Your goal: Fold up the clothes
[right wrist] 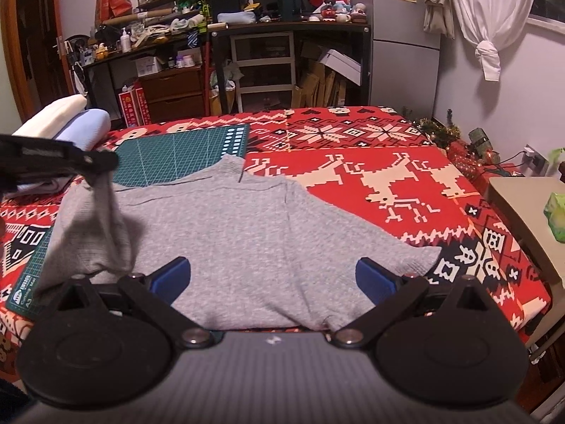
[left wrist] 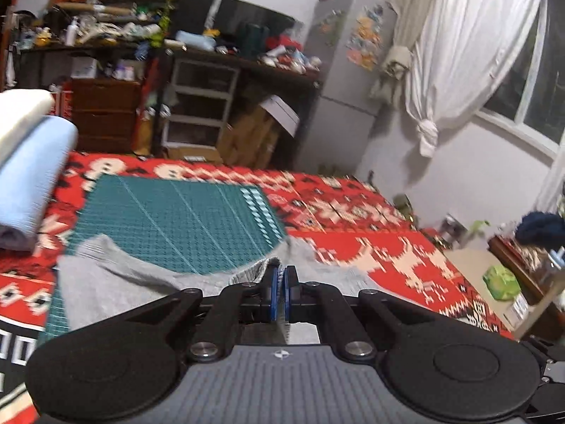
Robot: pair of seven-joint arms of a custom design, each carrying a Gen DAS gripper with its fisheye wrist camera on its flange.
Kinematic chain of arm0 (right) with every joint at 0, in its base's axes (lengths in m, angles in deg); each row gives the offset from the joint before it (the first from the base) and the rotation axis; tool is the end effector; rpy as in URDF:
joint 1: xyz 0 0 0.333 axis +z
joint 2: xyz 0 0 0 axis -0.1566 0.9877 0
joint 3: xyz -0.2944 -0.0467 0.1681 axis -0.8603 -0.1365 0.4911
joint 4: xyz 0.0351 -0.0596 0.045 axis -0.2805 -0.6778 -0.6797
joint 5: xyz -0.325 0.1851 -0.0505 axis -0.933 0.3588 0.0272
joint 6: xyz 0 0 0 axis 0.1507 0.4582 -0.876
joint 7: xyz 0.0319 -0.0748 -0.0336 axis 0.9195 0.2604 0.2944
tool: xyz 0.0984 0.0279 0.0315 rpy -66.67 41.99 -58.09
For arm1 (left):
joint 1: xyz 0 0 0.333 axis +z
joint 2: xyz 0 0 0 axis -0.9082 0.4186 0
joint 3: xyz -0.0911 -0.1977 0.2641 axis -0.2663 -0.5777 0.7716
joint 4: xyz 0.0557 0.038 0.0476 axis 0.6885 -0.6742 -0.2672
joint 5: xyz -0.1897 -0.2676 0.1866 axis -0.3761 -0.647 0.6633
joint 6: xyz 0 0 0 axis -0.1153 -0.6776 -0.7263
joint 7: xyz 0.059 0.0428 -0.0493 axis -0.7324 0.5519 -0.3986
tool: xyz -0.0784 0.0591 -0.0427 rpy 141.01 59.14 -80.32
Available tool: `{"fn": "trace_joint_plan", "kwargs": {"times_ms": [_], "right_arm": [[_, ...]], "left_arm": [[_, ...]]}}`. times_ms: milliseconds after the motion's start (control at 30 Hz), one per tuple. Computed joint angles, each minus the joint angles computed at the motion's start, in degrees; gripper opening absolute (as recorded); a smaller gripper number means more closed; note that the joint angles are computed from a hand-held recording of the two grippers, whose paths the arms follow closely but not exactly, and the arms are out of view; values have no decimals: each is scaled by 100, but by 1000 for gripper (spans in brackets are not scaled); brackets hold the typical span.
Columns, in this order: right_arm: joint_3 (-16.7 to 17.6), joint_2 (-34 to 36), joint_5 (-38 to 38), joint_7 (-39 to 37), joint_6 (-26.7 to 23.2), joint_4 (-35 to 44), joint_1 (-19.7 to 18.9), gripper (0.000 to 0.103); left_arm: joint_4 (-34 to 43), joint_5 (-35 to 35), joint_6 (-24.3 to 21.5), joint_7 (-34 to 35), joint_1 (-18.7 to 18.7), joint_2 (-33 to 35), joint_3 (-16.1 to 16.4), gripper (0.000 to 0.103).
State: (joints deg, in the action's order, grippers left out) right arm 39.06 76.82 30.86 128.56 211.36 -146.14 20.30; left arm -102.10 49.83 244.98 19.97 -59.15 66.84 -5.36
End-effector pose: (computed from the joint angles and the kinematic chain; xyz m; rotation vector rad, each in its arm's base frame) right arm 0.6083 0.2536 0.4880 -1.6721 1.6360 -0.7232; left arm 0.6897 -0.2088 0.5335 -1.5487 1.8985 -1.3151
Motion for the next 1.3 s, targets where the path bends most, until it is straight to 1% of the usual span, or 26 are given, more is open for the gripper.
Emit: {"fn": "trace_joint_plan", "kwargs": {"times_ms": [100, 200, 267, 333, 400, 433, 467, 500, 533, 567, 600, 633, 733, 800, 833, 900, 933, 967, 1000, 1033, 1067, 1133, 1167, 1233, 1267, 1300], "right_arm": [[-11, 13, 12, 20, -4, -1, -2, 101], [17, 54, 114, -47, 5, 24, -29, 101], [18, 84, 178, -108, 16, 53, -23, 101], [8, 116, 249, -173, 32, 83, -7, 101], [-16, 154, 317, -226, 64, 119, 22, 101], [-23, 177, 367, -266, 74, 141, 33, 101], [-11, 206, 449, -337, 71, 173, 28, 101], [4, 235, 542, -416, 80, 203, 22, 101], [10, 261, 633, -489, 107, 227, 23, 101], [9, 285, 724, -564, 131, 251, 34, 101], [-3, 305, 806, -635, 149, 273, 57, 101], [-7, 322, 895, -716, 181, 289, 75, 101], [60, 354, 1264, -1077, 367, 290, 72, 98], [347, 387, 1684, -1554, 436, 320, -105, 88], [677, 415, 2017, -1928, 468, 346, -341, 86], [1459, 501, 2670, -2733, 513, 425, -894, 74], [1822, 569, 2935, -3104, 499, 497, -1136, 71], [2127, 649, 3150, -3433, 447, 585, -1325, 65], [2368, 728, 3321, -3718, 359, 676, -1454, 59], [2590, 811, 3482, -3992, 264, 773, -1567, 56], [2751, 890, 3614, -4223, 165, 872, -1632, 50], [2826, 1026, 3767, -4499, -34, 1057, -1581, 48], [2772, 1091, 3795, -4574, -136, 1161, -1492, 48], [2538, 1215, 3818, -4589, -373, 1389, -1239, 48], [2446, 1279, 3855, -4605, -475, 1497, -1140, 47], [2415, 1337, 3937, -4670, -525, 1576, -1098, 37]], "left_arm": [[200, 70, -193, 97, -94, 177, 1, 4], [435, 132, -372, 100, -280, 346, 188, 4], [558, 33, -518, 131, -265, 452, 138, 4], [621, -135, -582, 284, -163, 543, -34, 4], [688, -341, -736, 625, 46, 655, -352, 4], [785, -458, -963, 789, 130, 726, -482, 8], [838, -554, -1124, 806, 113, 734, -456, 11], [865, -639, -1239, 771, 65, 718, -379, 11], [808, -773, -1192, 792, 71, 680, -369, 15], [711, -960, -1074, 871, 138, 631, -435, 25], [612, -1164, -953, 969, 226, 583, -531, 33], [517, -1396, -857, 1103, 376, 537, -695, 33], [172, -2171, -643, 1627, 1029, 346, -1345, 33], [-51, -2598, -613, 1906, 1388, 148, -1588, 33], [-194, -2803, -586, 2027, 1556, 13, -1667, 33], [-429, -3044, -662, 2191, 1744, -277, -1625, 28], [-566, -3153, -707, 2345, 1849, -427, -1615, 22], [-727, -3256, -748, 2512, 1944, -592, -1597, 18], [-888, -3360, -794, 2682, 2028, -760, -1568, 17], [-1030, -3497, -889, 2898, 2125, -907, -1572, 17], [-1163, -3641, -1007, 3126, 2223, -1048, -1582, 17], [-1388, -3879, -1193, 3536, 2330, -1286, -1561, 17], [-1470, -3964, -1233, 3712, 2325, -1363, -1538, 17], [-1631, -4119, -1314, 4048, 2299, -1516, -1478, 17], [-1682, -4091, -1300, 4142, 2221, -1548, -1411, 20], [-1723, -4020, -1260, 4204, 2116, -1562, -1331, 21]]}}
